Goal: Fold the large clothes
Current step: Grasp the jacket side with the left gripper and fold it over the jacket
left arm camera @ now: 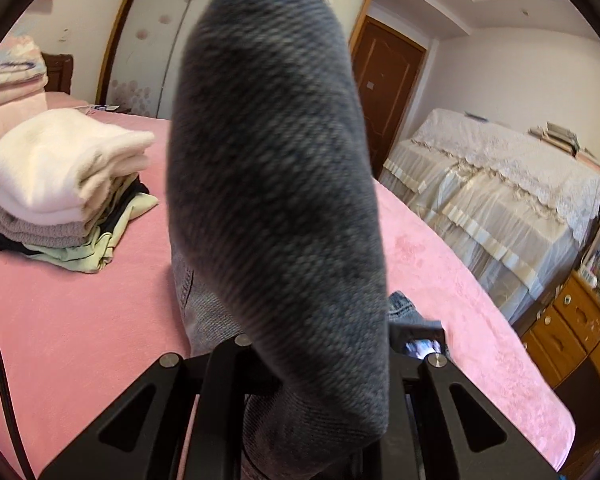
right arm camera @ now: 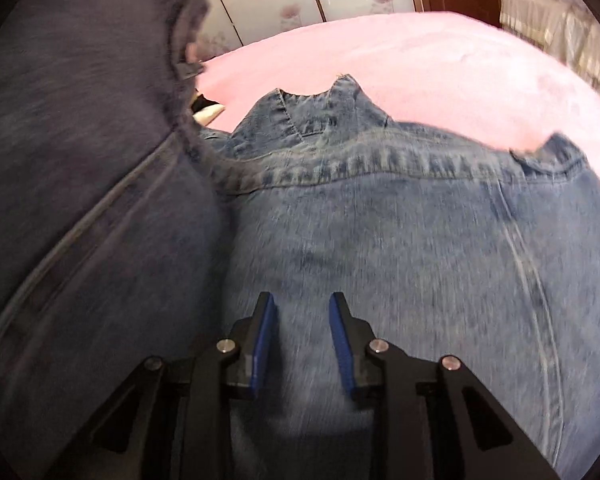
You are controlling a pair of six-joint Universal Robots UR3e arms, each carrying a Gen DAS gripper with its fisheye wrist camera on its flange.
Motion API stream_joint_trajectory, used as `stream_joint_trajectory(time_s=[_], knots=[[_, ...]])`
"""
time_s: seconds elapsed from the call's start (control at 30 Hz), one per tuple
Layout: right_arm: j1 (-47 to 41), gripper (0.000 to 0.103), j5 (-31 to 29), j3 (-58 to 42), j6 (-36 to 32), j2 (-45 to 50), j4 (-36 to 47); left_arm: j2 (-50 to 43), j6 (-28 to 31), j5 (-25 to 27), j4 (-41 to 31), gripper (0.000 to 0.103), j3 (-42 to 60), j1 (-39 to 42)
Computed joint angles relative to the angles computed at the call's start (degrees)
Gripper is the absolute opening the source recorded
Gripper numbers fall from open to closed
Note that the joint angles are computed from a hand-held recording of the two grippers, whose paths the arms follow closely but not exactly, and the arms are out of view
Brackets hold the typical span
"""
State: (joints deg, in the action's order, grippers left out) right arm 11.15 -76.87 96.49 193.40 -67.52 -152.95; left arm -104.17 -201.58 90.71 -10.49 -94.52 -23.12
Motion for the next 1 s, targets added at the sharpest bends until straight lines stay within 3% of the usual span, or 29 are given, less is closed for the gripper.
stream_joint_trajectory(time_s=[0.2,0.47,0.6,0.73,0.9,1.0], knots=[[-3.8,0.025,6.9,15.0,3.0,-8.5,-7.3,-3.0,2.8,0.6,-7.0,0.013,6.4,-2.3],[-12.6,0.017,15.8,27.6,5.0,-18.7,-9.8,-10.8,3.8,1.8,-17.0,0.013,19.5,-6.3],[-19.9,0.017,16.3,33.3,1.4,-28.8,-3.3,-17.6,3.5,3.6,-21.4,0.013,29.3,-9.8],[-26.3,0.017,12.1,35.2,-3.8,-38.0,6.9,-23.8,3.6,5.7,-23.9,0.013,37.1,-13.6],[-30.0,0.018,5.3,36.6,-6.7,-44.4,12.4,-30.8,5.9,7.1,-26.9,0.013,46.2,-18.2],[-36.0,0.017,8.2,39.0,-11.9,-51.0,18.4,-33.9,6.4,5.1,-28.2,0.013,49.7,-19.6]])
